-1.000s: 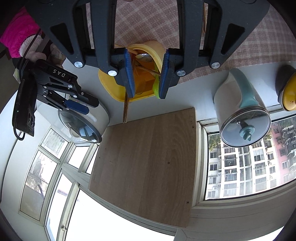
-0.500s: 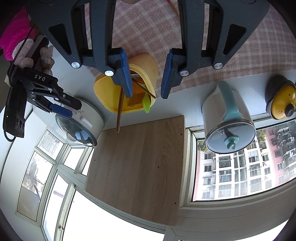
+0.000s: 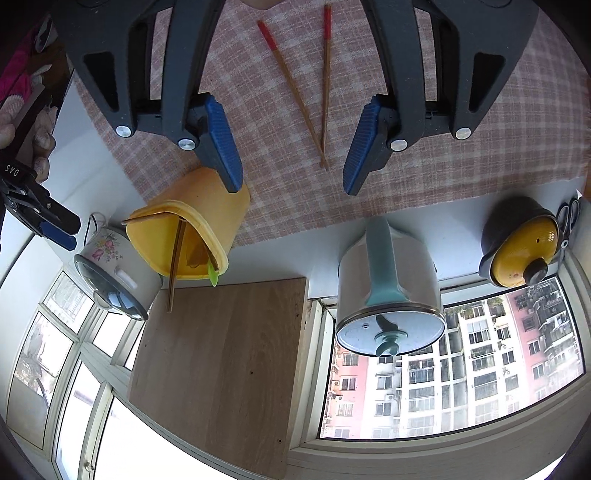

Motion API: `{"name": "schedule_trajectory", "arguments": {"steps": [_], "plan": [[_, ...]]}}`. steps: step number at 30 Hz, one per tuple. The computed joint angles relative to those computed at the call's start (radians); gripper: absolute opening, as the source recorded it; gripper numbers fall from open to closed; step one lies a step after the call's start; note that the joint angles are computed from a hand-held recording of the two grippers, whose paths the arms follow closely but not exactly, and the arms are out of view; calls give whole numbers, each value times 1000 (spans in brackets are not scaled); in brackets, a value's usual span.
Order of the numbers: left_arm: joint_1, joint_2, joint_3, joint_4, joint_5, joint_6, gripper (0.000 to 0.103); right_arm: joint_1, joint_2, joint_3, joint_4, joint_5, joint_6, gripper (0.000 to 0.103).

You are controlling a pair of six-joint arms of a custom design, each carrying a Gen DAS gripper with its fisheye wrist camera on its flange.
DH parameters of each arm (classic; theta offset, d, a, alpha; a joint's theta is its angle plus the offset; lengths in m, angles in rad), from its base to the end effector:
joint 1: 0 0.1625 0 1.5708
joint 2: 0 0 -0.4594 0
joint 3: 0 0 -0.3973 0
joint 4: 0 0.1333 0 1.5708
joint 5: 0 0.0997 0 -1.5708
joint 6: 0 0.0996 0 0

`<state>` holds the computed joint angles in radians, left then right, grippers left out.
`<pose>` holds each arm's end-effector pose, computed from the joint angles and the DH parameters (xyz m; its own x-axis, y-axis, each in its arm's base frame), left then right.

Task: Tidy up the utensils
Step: 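Move both open tools down to the last two chopsticks on the cloth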

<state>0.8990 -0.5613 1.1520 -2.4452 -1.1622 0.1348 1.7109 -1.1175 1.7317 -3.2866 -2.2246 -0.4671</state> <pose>-0.3876 -0.7652 0.1259 -0.7000 0.5807 -0.4156 0.6979 0.6795 -0.2261 0.1616 -0.6250 0.3997 -0.7410 0.1790 0.6472 -0.4444 0.5917 -0.6725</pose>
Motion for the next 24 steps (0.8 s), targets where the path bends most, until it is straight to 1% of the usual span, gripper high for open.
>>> {"name": "schedule_trajectory", "arguments": {"steps": [5, 6, 8, 10, 11, 13, 16, 20, 24], "plan": [[24, -6, 42, 51, 22, -12, 57, -9, -22, 34, 79, 26, 98, 84], [28, -6, 50, 61, 24, -12, 55, -10, -24, 41, 86, 27, 110, 84], [39, 0, 48, 95, 17, -25, 43, -12, -26, 54, 87, 27, 125, 84], [53, 10, 40, 125, 0, -50, 38, -13, -25, 64, 95, 18, 141, 84], [58, 15, 39, 135, 0, -60, 35, -14, -24, 69, 99, 15, 148, 84], [62, 25, 37, 152, 6, -63, 33, -15, -23, 78, 113, 9, 162, 84], [67, 40, 35, 165, 11, -70, 32, -21, -24, 87, 151, 9, 190, 84], [70, 63, 23, 176, 20, -76, 30, -34, -34, 100, 210, 39, 253, 83], [72, 82, 12, 180, 42, -79, 30, -40, -30, 111, 218, 46, 283, 83]]}}
